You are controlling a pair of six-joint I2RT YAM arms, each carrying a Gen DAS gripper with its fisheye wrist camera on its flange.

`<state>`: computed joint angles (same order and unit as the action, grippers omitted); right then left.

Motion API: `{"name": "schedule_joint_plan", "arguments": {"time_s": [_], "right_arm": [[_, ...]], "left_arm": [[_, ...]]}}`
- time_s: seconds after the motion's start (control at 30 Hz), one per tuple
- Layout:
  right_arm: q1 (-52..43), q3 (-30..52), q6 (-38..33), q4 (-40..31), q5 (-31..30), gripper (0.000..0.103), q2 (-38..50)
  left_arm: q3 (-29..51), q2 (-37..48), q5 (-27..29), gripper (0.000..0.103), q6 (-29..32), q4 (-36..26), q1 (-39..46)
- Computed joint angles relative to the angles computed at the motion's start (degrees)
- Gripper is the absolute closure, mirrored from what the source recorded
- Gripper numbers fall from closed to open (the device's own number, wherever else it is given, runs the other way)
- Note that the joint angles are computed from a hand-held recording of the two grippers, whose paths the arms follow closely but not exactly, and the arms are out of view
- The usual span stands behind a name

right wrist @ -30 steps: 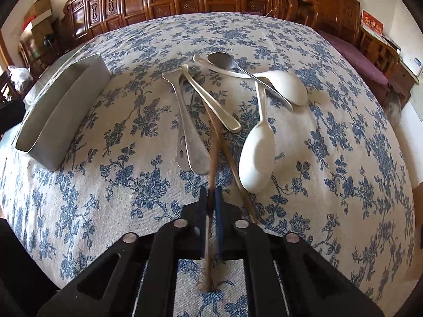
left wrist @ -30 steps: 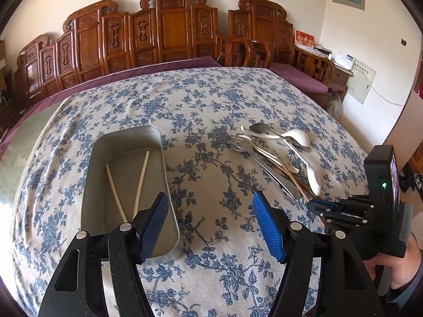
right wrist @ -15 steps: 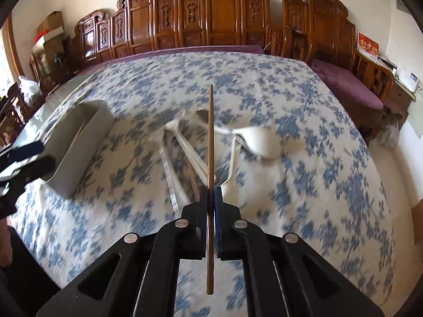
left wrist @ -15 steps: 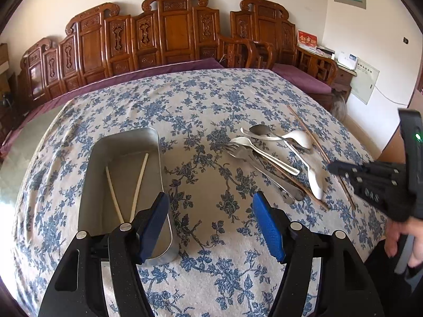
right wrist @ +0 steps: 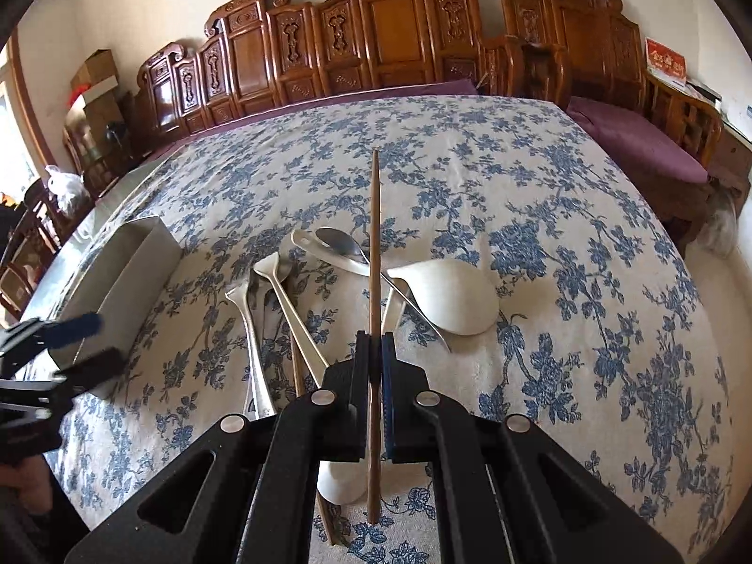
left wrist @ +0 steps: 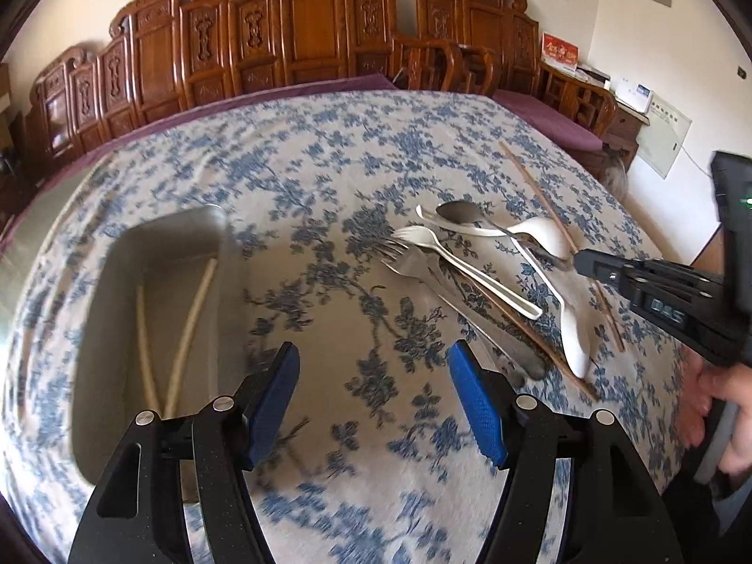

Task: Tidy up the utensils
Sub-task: 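Grasp a metal fork with the left tool while the right tool holds the chopstick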

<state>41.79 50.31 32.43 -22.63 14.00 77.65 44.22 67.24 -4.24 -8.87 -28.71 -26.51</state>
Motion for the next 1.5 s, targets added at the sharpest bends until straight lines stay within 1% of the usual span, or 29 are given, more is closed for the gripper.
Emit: {"name": "schedule_joint_plan", "arguments": {"time_s": [0.1,0.27,0.33,0.5,0.6,0.67,0.7,0.77,0.8,1.07,1.23,1.4,1.5], "right_arm": [[-0.39,-0.88,-0.45,1.10,-0.76,0.097,-0.42],[-2.29,-1.76,-1.53,1.50,-1.85,0.097,0.79],[-3.11,-2.21,-1.65,1.88,-2.59,0.097,0.96],[-4.11,-2.67,-1.44,2.75,-4.05,0.097,1.37],[-3.88,-2.52,-1.73,2.94,-4.01,0.097,1.52],[-3.77,-2.30,-1.83,2.89,-4.08,0.097,1.70],[-3.76,-2.24,-1.87,2.90,-4.13,0.097,1.74],[-3.78,-2.21,-1.89,3.06,-4.39,0.097,1.84],[-3.77,-2.16,-1.90,3.09,-4.43,0.097,1.87],[-3.48,-2.03,-2.01,3.46,-4.49,0.097,1.95],[-3.16,-1.84,-2.19,3.50,-4.30,0.097,2.21],[-2.77,-1.36,-2.30,3.28,-4.20,0.097,2.23],[-1.87,-0.48,-2.59,3.14,-4.08,0.097,2.56]], "left_arm": [[1.26,4.67,-0.30,0.040,-1.16,2.74,-0.81],[4.63,12.12,1.02,0.040,-3.03,5.56,-1.62],[6.25,15.36,1.83,0.048,-3.97,6.75,-1.84],[8.55,20.15,5.42,0.059,-6.50,8.53,-1.42],[10.13,22.89,7.34,0.068,-7.73,8.43,-1.14],[10.68,23.84,6.80,0.073,-8.18,8.98,-1.59],[10.94,24.15,6.32,0.077,-8.15,8.91,-1.72],[11.28,24.61,6.12,0.079,-8.55,9.13,-1.82],[11.16,24.55,6.41,0.082,-8.65,9.31,-1.66],[9.17,22.46,6.17,0.090,-9.61,9.96,-1.61],[7.78,20.15,5.65,0.097,-8.94,10.38,-1.68],[7.54,18.87,5.64,0.101,-7.87,9.07,-1.19],[6.72,17.37,5.01,0.101,-7.04,8.35,-1.20]]}}
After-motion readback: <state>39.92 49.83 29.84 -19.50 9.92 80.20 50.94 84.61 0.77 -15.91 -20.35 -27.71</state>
